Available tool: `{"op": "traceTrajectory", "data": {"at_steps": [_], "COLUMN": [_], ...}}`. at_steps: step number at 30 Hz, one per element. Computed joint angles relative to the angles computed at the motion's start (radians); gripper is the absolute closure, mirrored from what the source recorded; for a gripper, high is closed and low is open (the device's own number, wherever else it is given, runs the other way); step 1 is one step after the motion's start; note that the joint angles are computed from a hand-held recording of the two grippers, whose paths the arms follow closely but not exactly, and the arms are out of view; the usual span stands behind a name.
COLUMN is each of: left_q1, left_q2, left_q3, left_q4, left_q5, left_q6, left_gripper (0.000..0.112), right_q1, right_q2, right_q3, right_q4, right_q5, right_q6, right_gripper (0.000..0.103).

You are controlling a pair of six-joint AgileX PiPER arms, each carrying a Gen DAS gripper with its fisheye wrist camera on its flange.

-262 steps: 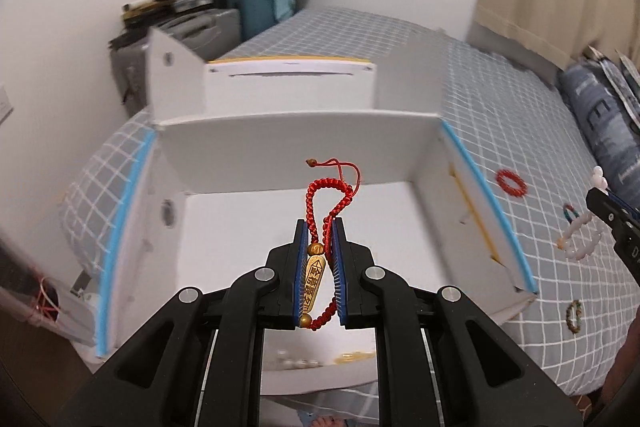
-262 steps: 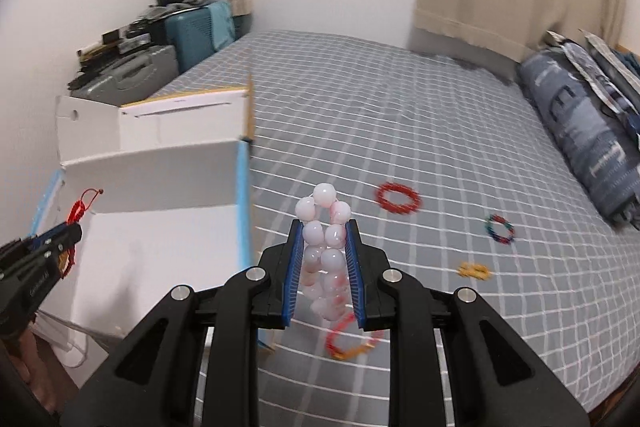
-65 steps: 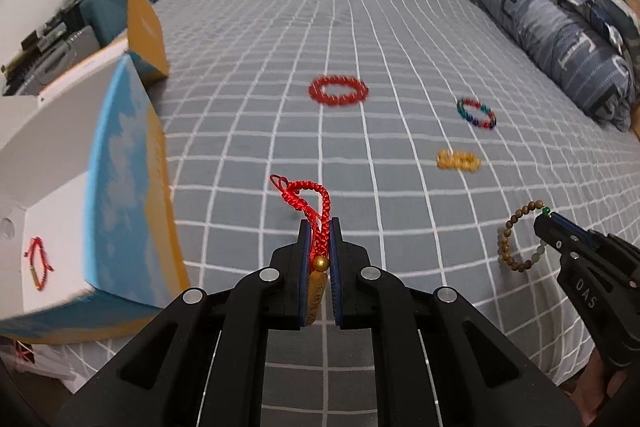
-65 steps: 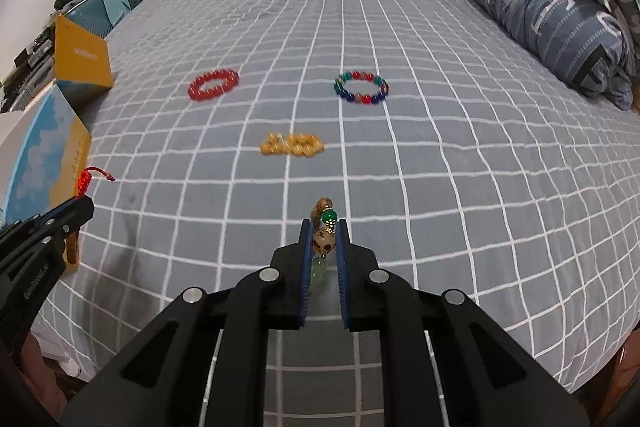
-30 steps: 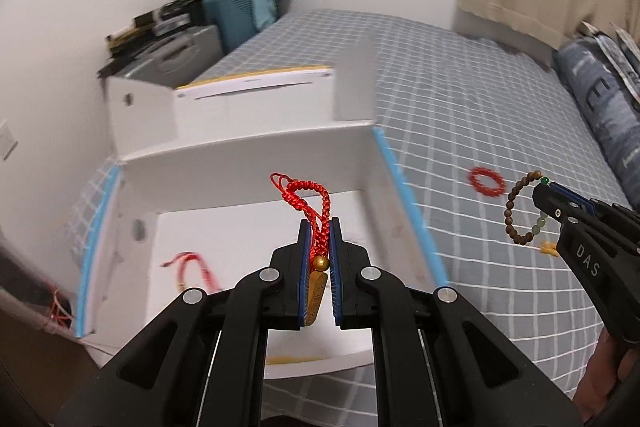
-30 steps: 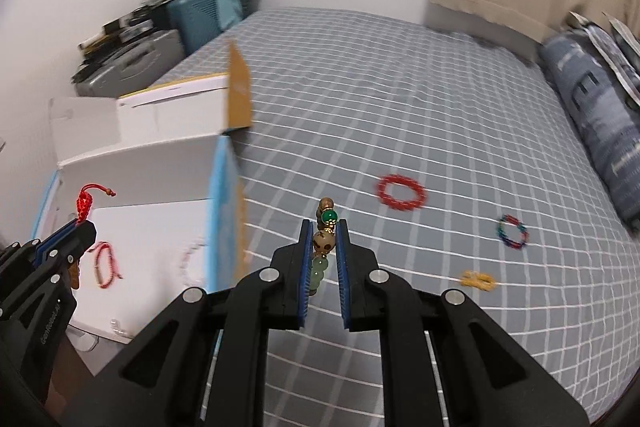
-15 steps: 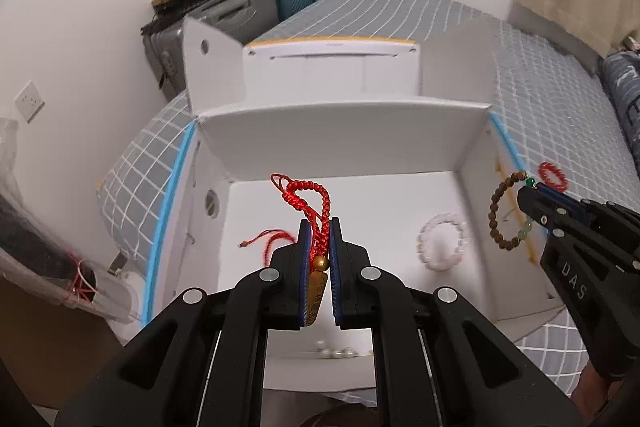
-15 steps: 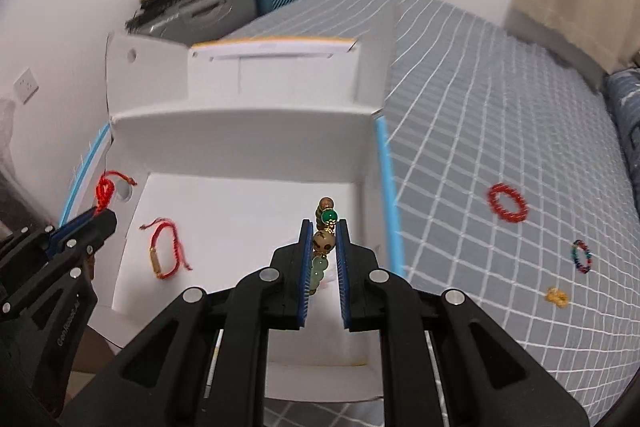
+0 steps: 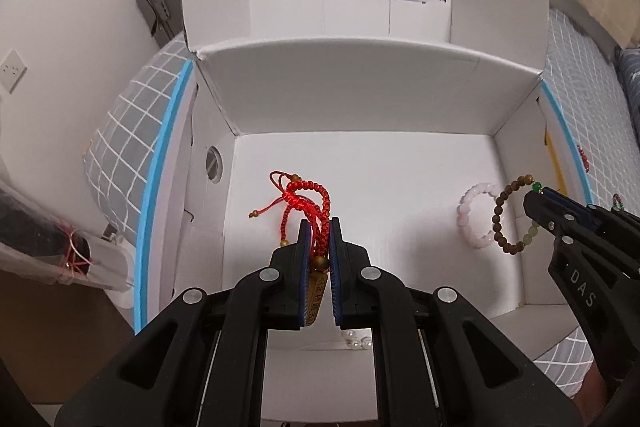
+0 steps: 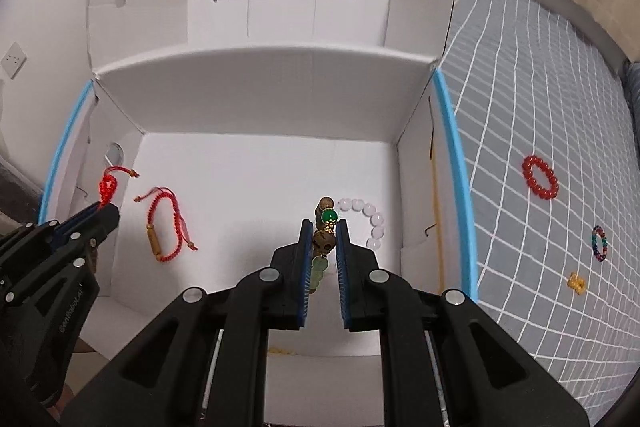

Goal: Organize jewelry
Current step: 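Carry both held bracelets over the white box, then open both tools to release the bracelets into the box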

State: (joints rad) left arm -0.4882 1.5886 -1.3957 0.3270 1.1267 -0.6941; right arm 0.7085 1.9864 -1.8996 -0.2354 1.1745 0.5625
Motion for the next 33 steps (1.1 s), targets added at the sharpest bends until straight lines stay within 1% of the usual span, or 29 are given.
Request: {"op": "traceTrajectory", "data": {"at_steps": [1, 3, 9, 12, 16, 17, 18, 19, 20, 21, 22, 24, 25, 27, 29, 33], "left_q1": [0.012, 0.029, 0.047, 0.055, 0.071, 0.072, 0.076, 0.073, 0.069, 0.070, 0.072, 0.068, 0.064, 0.057, 0.040, 0.030], "left_q2": [0.004, 0.016, 0.029, 0.034, 0.034, 0.034, 0.029, 0.026, 0.021, 0.017, 0.010, 0.002, -0.002, -0.012, -0.018, -0.041], "left_q3": [0.001, 0.003, 0.026, 0.037, 0.051, 0.054, 0.061, 0.066, 0.072, 0.074, 0.080, 0.083, 0.084, 0.090, 0.093, 0.101], "left_q4": [-0.018, -0.028, -0.039, -0.028, -0.038, -0.042, -0.044, -0.037, -0.020, -0.017, -0.018, -0.005, 0.004, 0.020, 0.065, 0.081], "left_q5": [-0.004, -0.010, -0.028, -0.031, -0.039, -0.044, -0.054, -0.059, -0.062, -0.065, -0.072, -0.074, -0.073, -0.080, -0.072, -0.075], "left_q6": [0.015, 0.031, 0.038, 0.034, 0.043, 0.045, 0.047, 0.041, 0.022, 0.017, 0.015, 0.009, 0.004, -0.007, -0.033, -0.053], "left_gripper": [0.104, 0.104, 0.104, 0.100, 0.099, 0.098, 0.093, 0.084, 0.080, 0.070, 0.063, 0.058, 0.053, 0.044, 0.042, 0.033], "right_q1": [-0.004, -0.012, -0.015, -0.013, -0.013, -0.016, -0.016, -0.014, -0.009, -0.007, -0.007, -0.004, -0.002, -0.001, 0.004, 0.022], "right_q2": [0.019, 0.034, 0.057, 0.051, 0.047, 0.043, 0.042, 0.037, 0.030, 0.026, 0.022, 0.009, 0.003, -0.014, -0.032, -0.067], "right_q3": [-0.020, -0.025, -0.001, 0.019, 0.024, 0.028, 0.028, 0.036, 0.045, 0.051, 0.056, 0.068, 0.071, 0.083, 0.097, 0.119], "right_q4": [0.012, 0.028, 0.038, 0.036, 0.030, 0.037, 0.040, 0.035, 0.026, 0.024, 0.025, 0.018, 0.011, 0.005, -0.011, -0.051], "right_q5": [0.018, 0.023, 0.007, -0.013, -0.023, -0.029, -0.033, -0.042, -0.053, -0.060, -0.065, -0.078, -0.081, -0.094, -0.112, -0.127], "right_q6": [-0.006, -0.015, -0.023, -0.017, -0.018, -0.022, -0.024, -0.023, -0.019, -0.019, -0.019, -0.015, -0.012, -0.002, 0.006, 0.025], "right_gripper": [0.092, 0.092, 0.092, 0.092, 0.090, 0.083, 0.072, 0.067, 0.061, 0.057, 0.055, 0.048, 0.046, 0.034, 0.024, 0.022]}}
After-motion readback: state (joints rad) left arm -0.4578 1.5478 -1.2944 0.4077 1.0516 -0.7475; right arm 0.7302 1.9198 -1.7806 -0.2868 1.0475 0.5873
